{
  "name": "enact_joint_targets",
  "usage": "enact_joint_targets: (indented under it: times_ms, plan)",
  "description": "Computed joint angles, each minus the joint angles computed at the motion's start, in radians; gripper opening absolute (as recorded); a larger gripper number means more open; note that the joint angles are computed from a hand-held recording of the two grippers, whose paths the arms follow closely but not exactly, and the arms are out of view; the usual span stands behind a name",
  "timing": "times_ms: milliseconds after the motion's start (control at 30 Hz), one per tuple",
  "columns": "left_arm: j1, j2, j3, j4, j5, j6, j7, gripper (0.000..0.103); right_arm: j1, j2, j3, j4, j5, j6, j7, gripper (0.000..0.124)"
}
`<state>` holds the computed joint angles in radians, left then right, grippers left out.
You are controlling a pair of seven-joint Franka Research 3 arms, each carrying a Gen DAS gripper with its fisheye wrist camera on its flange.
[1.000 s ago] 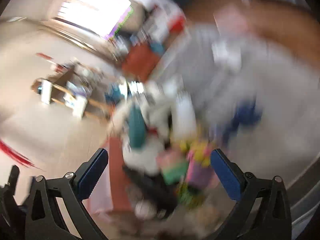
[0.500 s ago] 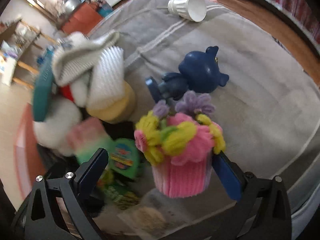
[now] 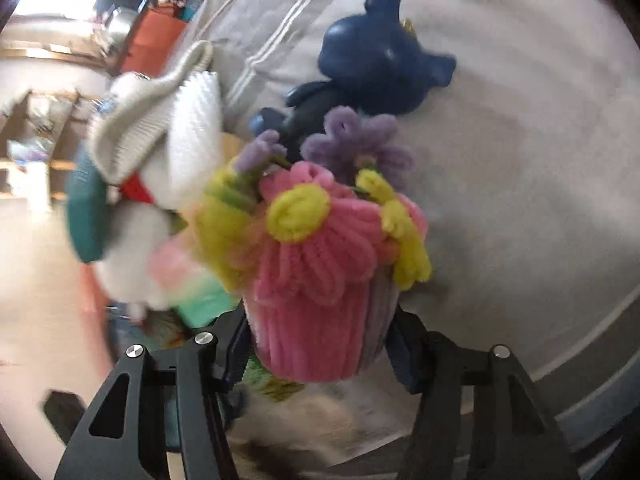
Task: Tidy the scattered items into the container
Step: 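Grasp the pink pipe-cleaner flower pot with the right tool while the left tool grasps the black pouch, then drop the flower pot and black pouch into the pink box with both tools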
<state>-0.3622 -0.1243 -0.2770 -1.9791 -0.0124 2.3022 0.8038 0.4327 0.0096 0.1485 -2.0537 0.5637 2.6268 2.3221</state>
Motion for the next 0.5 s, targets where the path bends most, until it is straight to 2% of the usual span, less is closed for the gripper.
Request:
enact_joint_targets:
  times_ms: [67,200,300,367,433,467,500]
  plan:
    - [-0.007,-0.06,0.008,-0.042,-0.045,0.043,0.012,0.027,0.001,-0.014,0.001,-0.014,0.019,0.031,-0.013,0.056]
    - [-0.048,-0.223,0.057,-0.143,-0.21,0.173,0.08,0.026,0.018,-0.041,0.011,-0.057,0.148,0.121,-0.122,0.056]
    - [-0.032,-0.302,0.071,-0.14,-0.194,0.257,0.06,0.025,0.036,-0.054,0.019,-0.055,0.176,0.15,-0.147,0.056]
    - [0.015,-0.345,0.073,-0.116,-0.122,0.265,0.029,0.025,0.043,-0.046,0.027,-0.033,0.103,0.157,-0.091,0.056]
    - [0.065,-0.358,0.083,-0.072,-0.04,0.19,0.024,0.027,0.046,-0.045,0.031,-0.02,0.035,0.154,-0.048,0.056]
    - [0.102,-0.356,0.073,-0.046,0.018,0.128,0.011,0.038,0.047,-0.034,0.03,-0.006,0.012,0.153,-0.042,0.056]
    - [0.164,-0.349,0.036,-0.007,0.127,0.026,-0.022,0.049,0.048,-0.034,0.031,0.003,-0.026,0.149,-0.029,0.056]
